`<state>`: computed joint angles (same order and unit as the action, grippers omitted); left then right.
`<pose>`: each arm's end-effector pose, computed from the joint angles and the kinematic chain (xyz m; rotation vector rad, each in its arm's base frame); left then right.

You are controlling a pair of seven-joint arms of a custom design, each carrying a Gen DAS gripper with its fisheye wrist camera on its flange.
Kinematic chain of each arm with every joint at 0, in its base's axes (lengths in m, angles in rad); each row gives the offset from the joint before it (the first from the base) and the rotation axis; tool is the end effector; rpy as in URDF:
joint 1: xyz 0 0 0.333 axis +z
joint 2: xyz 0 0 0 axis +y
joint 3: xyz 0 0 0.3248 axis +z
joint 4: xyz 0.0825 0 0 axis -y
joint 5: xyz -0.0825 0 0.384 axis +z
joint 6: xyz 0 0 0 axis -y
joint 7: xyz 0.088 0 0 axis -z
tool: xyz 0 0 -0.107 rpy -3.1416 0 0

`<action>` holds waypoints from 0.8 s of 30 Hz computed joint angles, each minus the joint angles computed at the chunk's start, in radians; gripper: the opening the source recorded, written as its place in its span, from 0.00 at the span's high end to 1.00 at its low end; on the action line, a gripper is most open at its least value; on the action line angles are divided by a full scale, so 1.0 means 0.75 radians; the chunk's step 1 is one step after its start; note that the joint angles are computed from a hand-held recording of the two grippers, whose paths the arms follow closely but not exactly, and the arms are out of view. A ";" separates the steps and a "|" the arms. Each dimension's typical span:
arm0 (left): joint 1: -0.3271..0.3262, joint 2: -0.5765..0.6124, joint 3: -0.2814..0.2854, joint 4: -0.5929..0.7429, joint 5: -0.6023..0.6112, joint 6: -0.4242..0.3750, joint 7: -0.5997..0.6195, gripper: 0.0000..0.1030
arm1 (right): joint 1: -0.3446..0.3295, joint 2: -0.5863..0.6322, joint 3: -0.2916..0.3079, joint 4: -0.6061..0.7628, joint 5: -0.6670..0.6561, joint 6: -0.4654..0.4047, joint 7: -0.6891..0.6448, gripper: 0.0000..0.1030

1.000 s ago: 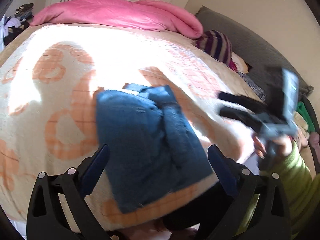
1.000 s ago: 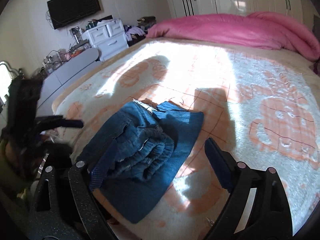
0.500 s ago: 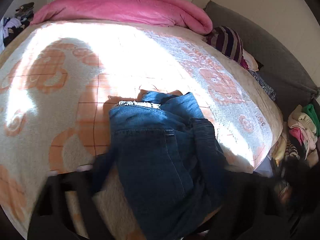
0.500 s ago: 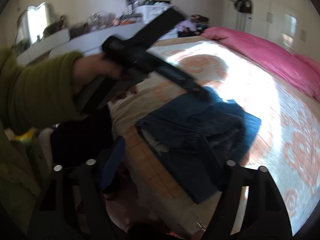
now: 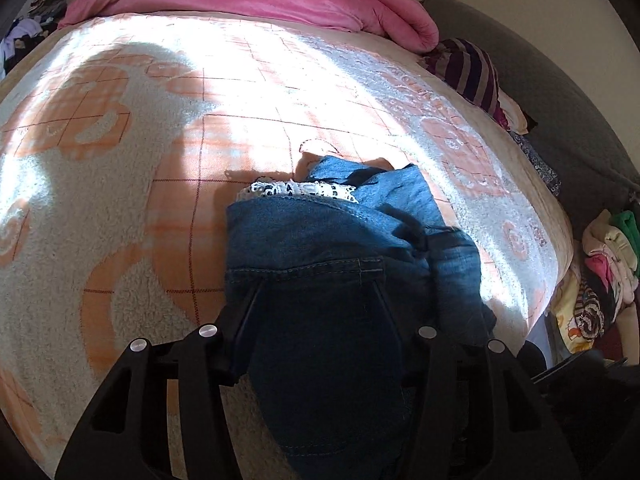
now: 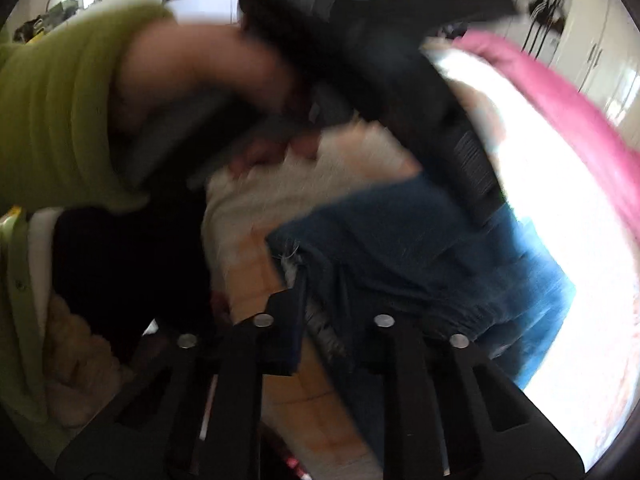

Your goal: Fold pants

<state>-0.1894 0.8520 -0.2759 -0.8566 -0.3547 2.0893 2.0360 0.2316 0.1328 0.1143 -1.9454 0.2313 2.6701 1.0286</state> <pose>0.7579 -0.2860 0.4664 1.2481 -2.6139 0.9921 0.5985 0.2053 0.4896 -2.3562 1.0845 -0.4585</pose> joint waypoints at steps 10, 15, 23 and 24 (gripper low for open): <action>0.027 -0.100 -0.016 -0.174 -0.047 0.121 0.033 0.34 | -0.025 -0.157 -0.012 -0.125 0.468 0.058 -0.147 0.69; 0.047 -0.214 -0.019 -0.340 -0.083 0.244 0.085 0.30 | -0.014 -0.262 -0.094 -0.215 0.505 0.247 0.054 0.56; 0.035 -0.256 0.011 -0.417 -0.055 0.304 0.075 0.18 | -0.113 -0.201 -0.161 -0.197 -0.038 0.165 0.816 0.40; 0.032 -0.250 0.016 -0.415 -0.046 0.299 0.067 0.18 | -0.117 -0.189 -0.165 -0.190 -0.005 0.149 0.814 0.40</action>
<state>-0.1654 0.6642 -0.2639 -1.1679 -0.3893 2.3135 2.0863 0.1440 -0.0091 -0.0098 -2.0882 0.2276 2.7816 1.6390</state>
